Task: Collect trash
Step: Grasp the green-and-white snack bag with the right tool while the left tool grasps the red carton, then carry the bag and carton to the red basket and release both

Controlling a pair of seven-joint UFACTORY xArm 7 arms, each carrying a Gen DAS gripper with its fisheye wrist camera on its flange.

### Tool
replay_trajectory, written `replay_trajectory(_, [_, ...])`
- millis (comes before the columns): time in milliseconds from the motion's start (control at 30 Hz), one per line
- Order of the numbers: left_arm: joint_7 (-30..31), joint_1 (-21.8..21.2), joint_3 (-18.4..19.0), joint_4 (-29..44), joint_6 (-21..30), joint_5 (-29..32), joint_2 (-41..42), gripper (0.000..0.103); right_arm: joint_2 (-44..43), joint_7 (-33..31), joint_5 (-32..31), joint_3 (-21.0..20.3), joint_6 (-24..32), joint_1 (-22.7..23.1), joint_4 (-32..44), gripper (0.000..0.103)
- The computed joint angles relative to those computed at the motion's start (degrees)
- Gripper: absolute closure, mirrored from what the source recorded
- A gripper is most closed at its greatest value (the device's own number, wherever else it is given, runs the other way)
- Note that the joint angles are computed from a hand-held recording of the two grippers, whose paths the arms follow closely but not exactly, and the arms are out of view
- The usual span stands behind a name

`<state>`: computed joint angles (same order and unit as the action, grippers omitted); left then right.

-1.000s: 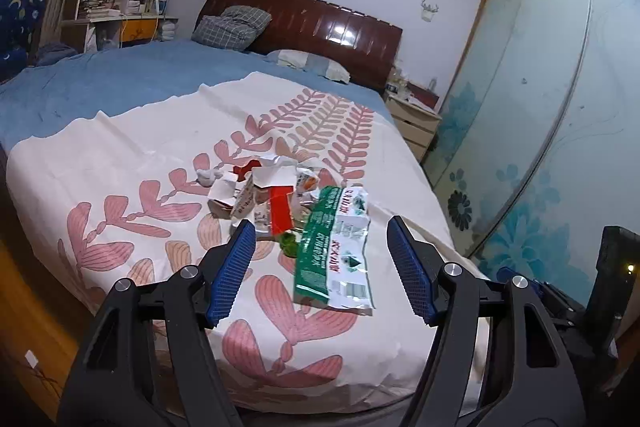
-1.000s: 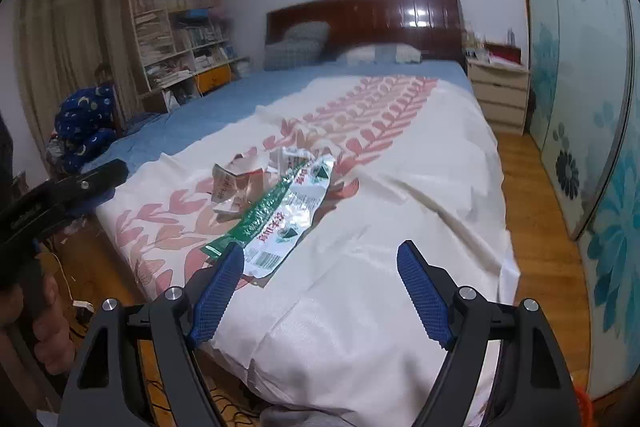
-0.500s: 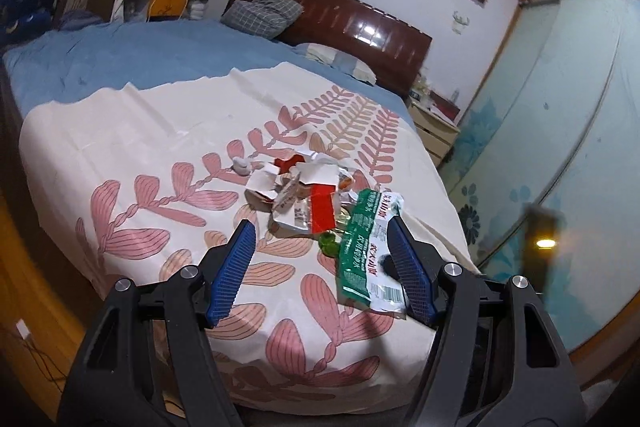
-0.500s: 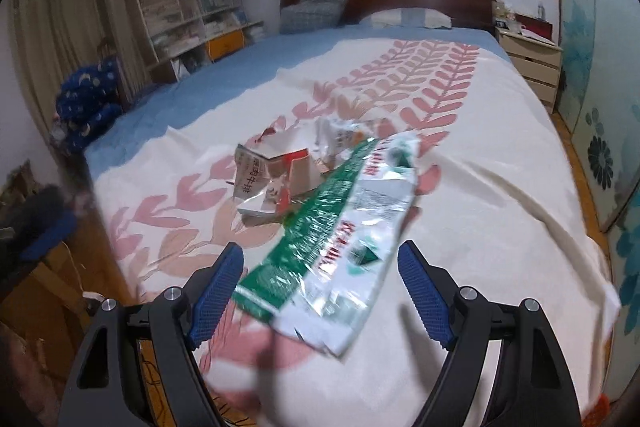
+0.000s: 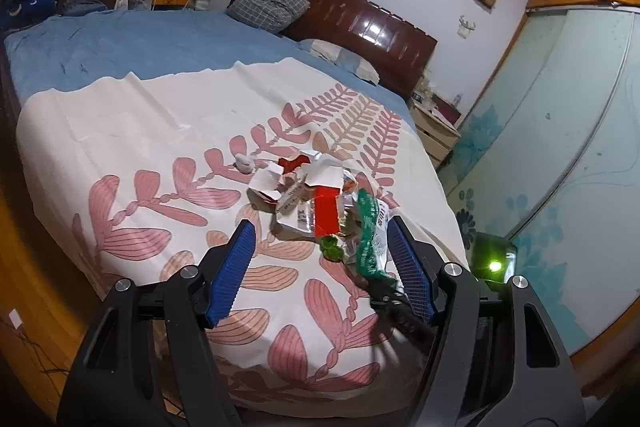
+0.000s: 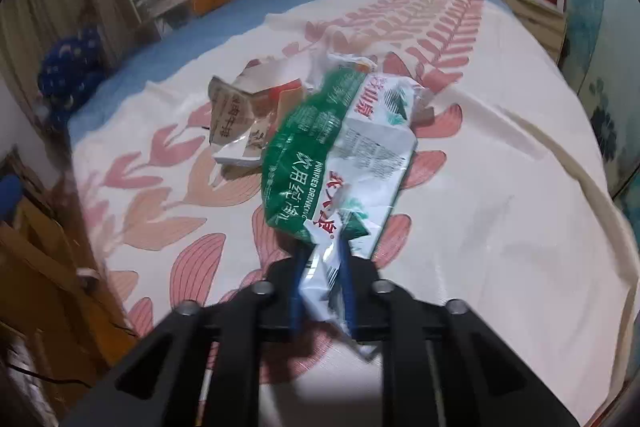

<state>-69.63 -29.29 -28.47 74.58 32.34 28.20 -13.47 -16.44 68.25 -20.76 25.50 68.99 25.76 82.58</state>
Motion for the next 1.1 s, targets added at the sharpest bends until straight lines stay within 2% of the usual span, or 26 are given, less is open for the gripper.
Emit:
replay_trajectory(133, [0.32,-0.57,-0.37,2.68,1.12,1.49,2.94,0.034,-7.06,2.21,-2.17,0.76,-4.27,-1.39,-3.82,0.093])
replay_trajectory(200, [0.87,-1.44,-0.16,5.62,2.68,2.8,6.12,0.028,-10.77,3.13,-2.61,1.74,-5.28,-2.9,-5.4,0.093])
replay_trajectory(300, [2.99,-3.54,1.18,10.62,4.8,4.51,11.82,0.027,-13.63,2.49,0.62,1.29,-6.38,-3.87,-7.45,0.093])
replay_trajectory(400, [2.31,-5.25,3.64,14.33,3.55,4.88,17.79,0.027,-14.77,1.22,3.77,0.74,-8.03,-5.07,-9.13,0.093])
replay_trajectory(567, [4.77,-7.63,7.38,19.63,4.92,1.5,25.39,0.027,-15.05,-0.18,6.96,1.12,-9.71,-7.33,-10.32,0.092])
replay_trajectory(667, [6.11,-8.56,9.21,19.91,4.61,-1.61,26.71,0.028,-15.29,-0.85,8.84,0.46,-11.24,-7.67,-11.61,0.092])
replay_trajectory(733, [7.77,-9.06,10.09,19.81,4.16,-4.1,27.09,0.044,-15.1,-0.66,9.65,0.35,-12.1,-8.14,-12.1,0.092])
replay_trajectory(800, [9.71,-9.89,10.91,20.53,4.94,-6.12,27.7,0.077,-15.4,-0.9,10.59,-0.46,-13.0,-8.26,-13.04,0.092])
replay_trajectory(867, [10.33,-11.11,12.02,20.82,5.85,-7.31,27.91,0.091,-15.49,-1.03,11.22,-0.75,-13.48,-8.42,-13.53,0.092])
replay_trajectory(967, [10.74,-13.09,13.96,20.34,4.85,-7.48,27.38,0.097,-15.62,-1.38,11.7,-1.06,-14.28,-8.69,-14.09,0.092])
replay_trajectory(1100, [9.88,-14.87,15.1,18.53,2.32,-5.42,25.43,0.098,-16.25,-1.22,11.71,-0.73,-14.87,-9.11,-14.7,0.092])
